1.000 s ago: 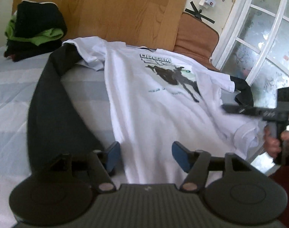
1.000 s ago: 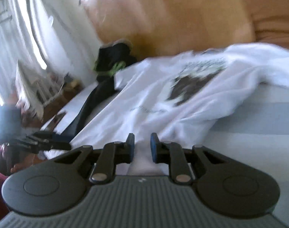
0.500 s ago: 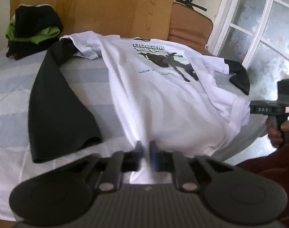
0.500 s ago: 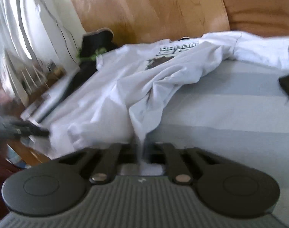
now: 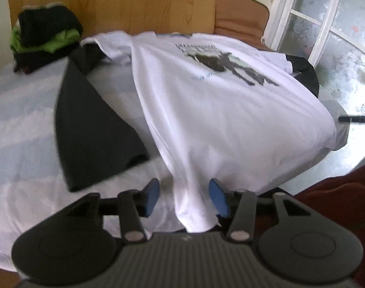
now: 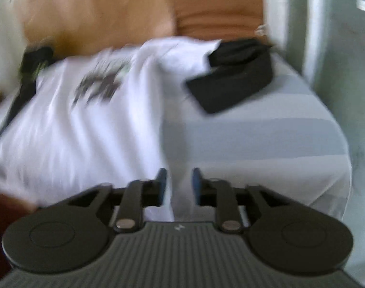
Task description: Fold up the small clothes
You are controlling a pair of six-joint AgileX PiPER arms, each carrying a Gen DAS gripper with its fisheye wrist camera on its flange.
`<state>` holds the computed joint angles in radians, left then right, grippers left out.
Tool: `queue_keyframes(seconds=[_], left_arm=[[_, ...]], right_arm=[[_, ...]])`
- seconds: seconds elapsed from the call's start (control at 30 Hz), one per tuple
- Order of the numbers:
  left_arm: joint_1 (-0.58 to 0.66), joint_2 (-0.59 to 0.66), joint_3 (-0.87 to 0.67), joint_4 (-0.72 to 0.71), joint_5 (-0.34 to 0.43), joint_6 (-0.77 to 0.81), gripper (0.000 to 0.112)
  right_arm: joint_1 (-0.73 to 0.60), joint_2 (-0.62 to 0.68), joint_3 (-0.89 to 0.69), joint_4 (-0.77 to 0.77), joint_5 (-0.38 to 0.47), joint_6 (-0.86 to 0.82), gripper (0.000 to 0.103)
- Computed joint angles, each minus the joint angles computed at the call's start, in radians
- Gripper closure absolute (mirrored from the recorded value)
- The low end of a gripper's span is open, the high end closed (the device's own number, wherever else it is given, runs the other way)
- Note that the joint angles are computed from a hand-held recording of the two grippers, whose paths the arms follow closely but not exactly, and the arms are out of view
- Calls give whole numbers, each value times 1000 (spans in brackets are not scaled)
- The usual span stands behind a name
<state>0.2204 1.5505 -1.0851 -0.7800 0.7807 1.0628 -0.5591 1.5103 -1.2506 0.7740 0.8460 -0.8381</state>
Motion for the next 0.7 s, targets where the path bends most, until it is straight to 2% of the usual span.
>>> queue_keyframes(seconds=[0.1,0.2,0.27,0.37,0.5,0.53,0.57,0.6,0.63,0.67,0.7], left_arm=[[63,-41,24,-82,-25,67,55],[110,-49,25,-122,-96,4,53],[124,-34,12,-112,-148,-69,53],[119,23,-25,-109,-224,-138,52],[98,178,-164,-95,-217,-221,40],[87,212,-197,-71,-216,-246,40],[72,240,-225,-45,-219,-269,43],[59,250,-227,-36,-228,-269,60],[43,252,-216,-40,-267,-247,90],[35,256,-223,-6,-281,-255,111],[54,272,-249,-12,-255,-255,109]], right_arm=[[12,43,-22,227,-6,-117,66],[119,160,-104,340,41,-161,64],[247,236,-177,323,30,-142,64],[420,384,-335,315,67,-103,64],[582,577,-622,230,125,35,64],[610,603,-677,202,139,76,64],[636,650,-761,170,160,126,64],[656,687,-838,137,182,176,64],[675,733,-928,100,206,228,64],[691,775,-1015,62,230,273,64],[705,811,-1092,32,252,311,64]])
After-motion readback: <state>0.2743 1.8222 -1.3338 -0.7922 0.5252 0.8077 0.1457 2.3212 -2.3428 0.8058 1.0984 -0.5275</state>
